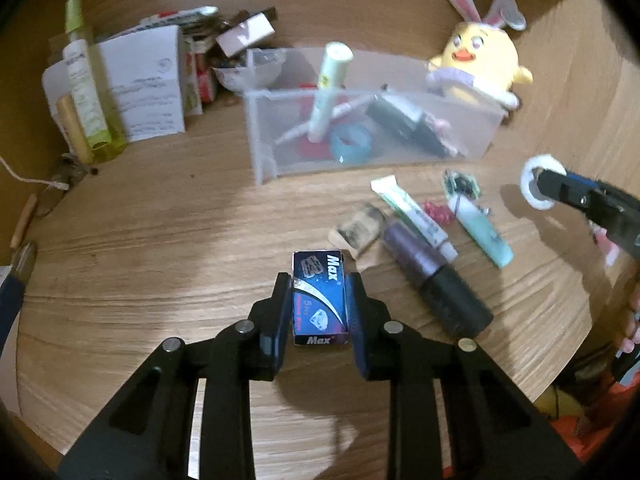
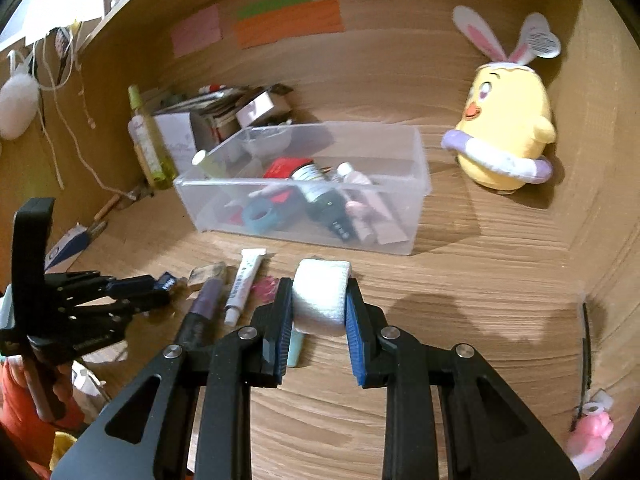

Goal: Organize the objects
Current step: 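Grasp the blue Max box with the left tool while the right tool grasps the white tape roll, then lower the box and tape roll into the clear bin and open both tools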

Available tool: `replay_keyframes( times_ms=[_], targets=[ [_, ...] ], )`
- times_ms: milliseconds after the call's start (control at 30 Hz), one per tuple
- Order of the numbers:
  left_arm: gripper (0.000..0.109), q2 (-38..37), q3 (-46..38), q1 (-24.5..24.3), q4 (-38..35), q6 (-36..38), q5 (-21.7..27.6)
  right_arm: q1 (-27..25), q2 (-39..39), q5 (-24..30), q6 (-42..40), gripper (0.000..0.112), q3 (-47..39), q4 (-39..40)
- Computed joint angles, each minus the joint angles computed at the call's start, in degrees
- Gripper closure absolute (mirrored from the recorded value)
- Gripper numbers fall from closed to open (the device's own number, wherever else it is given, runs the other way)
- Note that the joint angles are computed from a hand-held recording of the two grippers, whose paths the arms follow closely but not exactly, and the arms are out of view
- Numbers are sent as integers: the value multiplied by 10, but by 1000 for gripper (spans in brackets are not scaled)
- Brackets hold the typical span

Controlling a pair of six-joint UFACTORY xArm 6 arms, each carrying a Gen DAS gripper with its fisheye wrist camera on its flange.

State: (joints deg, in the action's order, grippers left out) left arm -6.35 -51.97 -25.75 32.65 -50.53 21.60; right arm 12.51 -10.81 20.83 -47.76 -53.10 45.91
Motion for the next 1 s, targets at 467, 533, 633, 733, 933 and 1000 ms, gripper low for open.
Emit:
replay_keyframes(
  times_ms=[467,533,633,733,933,1000],
  targets=[
    [82,46,-110,31,52,-25,-29,-15,34,6,-24,90,-55,27],
    [82,67,-135,33,24,4,-27,-16,46,13,-23,90,-69,26],
    [82,108,-186,35,-4,36,-5,-19,71,40,-20,90,-103,25],
    [82,143,-229,34,-40,77,11,-16,100,54,-8,90,-141,9],
    [82,193,-297,24,-95,144,27,-14,173,79,40,90,-237,-43],
    [82,216,-327,19,-98,156,37,-12,198,77,66,90,-267,-73]
  ],
)
